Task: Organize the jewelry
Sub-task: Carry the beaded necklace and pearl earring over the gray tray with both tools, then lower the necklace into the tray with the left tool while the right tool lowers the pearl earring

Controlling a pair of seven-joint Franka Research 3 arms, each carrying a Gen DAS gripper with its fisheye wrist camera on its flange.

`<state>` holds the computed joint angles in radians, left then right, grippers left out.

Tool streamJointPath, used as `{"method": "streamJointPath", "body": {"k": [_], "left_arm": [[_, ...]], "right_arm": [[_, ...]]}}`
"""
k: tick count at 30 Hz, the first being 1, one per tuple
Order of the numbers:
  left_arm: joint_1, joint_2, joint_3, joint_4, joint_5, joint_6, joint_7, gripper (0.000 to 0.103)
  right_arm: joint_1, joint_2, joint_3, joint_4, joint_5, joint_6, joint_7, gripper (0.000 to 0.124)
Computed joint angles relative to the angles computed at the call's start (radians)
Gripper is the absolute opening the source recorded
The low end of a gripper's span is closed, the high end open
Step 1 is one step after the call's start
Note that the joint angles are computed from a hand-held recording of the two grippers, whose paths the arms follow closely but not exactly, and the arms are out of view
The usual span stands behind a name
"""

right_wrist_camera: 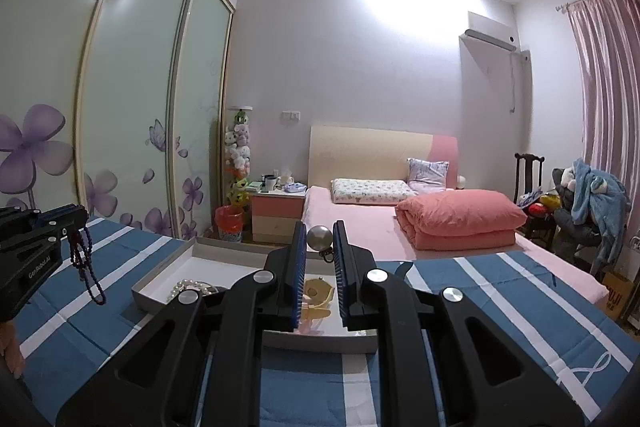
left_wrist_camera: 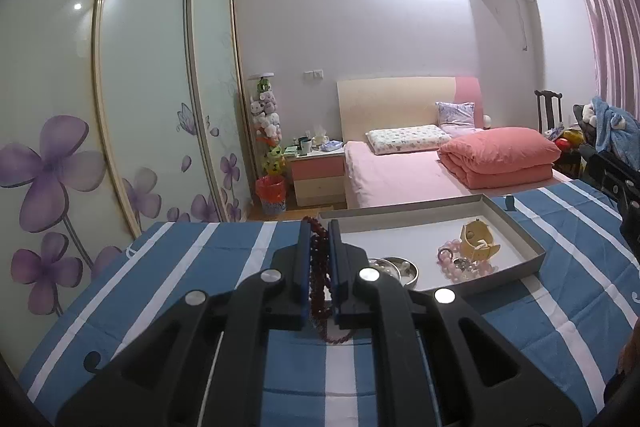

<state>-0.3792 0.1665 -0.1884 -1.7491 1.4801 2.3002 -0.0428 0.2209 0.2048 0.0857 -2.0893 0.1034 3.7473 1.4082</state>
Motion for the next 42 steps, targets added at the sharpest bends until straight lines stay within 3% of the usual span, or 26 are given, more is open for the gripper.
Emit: {"method": "streamJointPath", "body": {"k": [11,19,25,32,42], "left_arm": [[-0.006,0.025,0.009,0.033,0.015,0.014,-0.003,0.009],[-0.008,0.133,0.051,0.170,0.021,0.083,-0.012,0.009],[-0.013,0.283,0.104,0.339,-0.093,0.160,0.083,0.009],[-0.035,0.437,0.163,0.526,-0.231,0.196,0.209,0.009],[-0.027,0.570,0.207,0.678,-0.451,0.291,0.386,0.009]], "right_arm": [[-0.005,0.025,0.003,0.031,-0.007,-0.005,0.004,0.014],[-0.046,0.120,0.020,0.159,-0.071,-0.028,0.061,0.014],[-0.094,0.215,0.057,0.284,-0.131,-0.113,0.103,0.014],[-0.188,0.307,0.156,0.412,-0.207,-0.245,0.149,0.015],[-0.262,0.388,0.287,0.533,-0.156,-0.432,0.056,0.015]]}}
